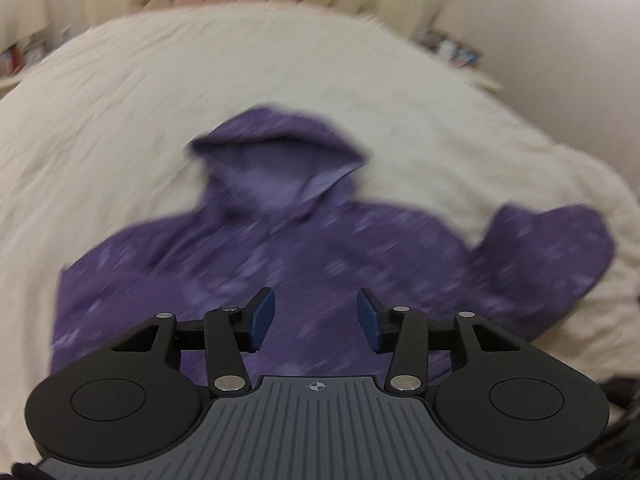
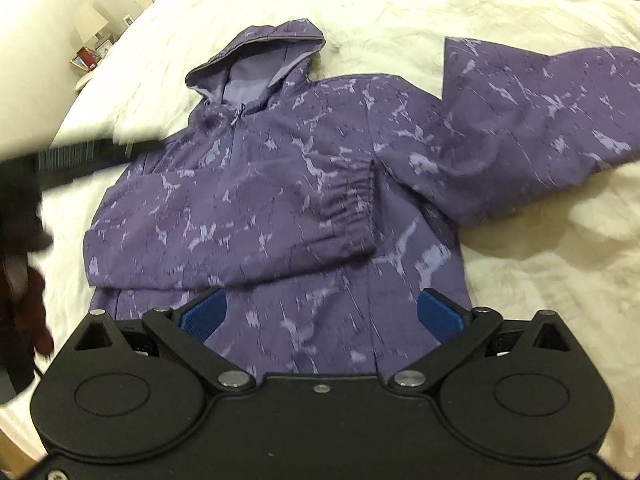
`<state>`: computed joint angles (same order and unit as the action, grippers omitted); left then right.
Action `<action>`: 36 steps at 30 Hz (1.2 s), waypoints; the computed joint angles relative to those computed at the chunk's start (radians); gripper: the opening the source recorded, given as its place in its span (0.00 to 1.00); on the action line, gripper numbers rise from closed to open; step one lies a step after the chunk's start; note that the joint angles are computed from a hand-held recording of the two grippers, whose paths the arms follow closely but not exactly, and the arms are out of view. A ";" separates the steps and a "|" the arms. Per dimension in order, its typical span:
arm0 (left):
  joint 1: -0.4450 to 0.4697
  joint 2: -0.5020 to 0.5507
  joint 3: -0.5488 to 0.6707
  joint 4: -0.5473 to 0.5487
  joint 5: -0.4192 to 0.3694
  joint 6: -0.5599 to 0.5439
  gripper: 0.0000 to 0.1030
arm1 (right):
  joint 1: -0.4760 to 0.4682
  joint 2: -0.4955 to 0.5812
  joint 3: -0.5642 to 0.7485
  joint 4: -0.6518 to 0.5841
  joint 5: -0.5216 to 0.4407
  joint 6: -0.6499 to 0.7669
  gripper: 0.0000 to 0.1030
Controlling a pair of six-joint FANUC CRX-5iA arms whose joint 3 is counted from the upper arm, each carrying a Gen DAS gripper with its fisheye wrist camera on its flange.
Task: Fold large clothes
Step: 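Lift the cuff with the left tool and fold the sleeve across the jacket body, then open the left tool to release the sleeve on the jacket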
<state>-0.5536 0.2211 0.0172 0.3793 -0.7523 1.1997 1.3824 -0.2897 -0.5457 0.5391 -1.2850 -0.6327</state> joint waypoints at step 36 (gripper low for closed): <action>0.125 0.139 0.098 -0.243 -0.136 0.311 0.55 | -0.415 0.134 0.017 -0.171 0.233 0.439 0.40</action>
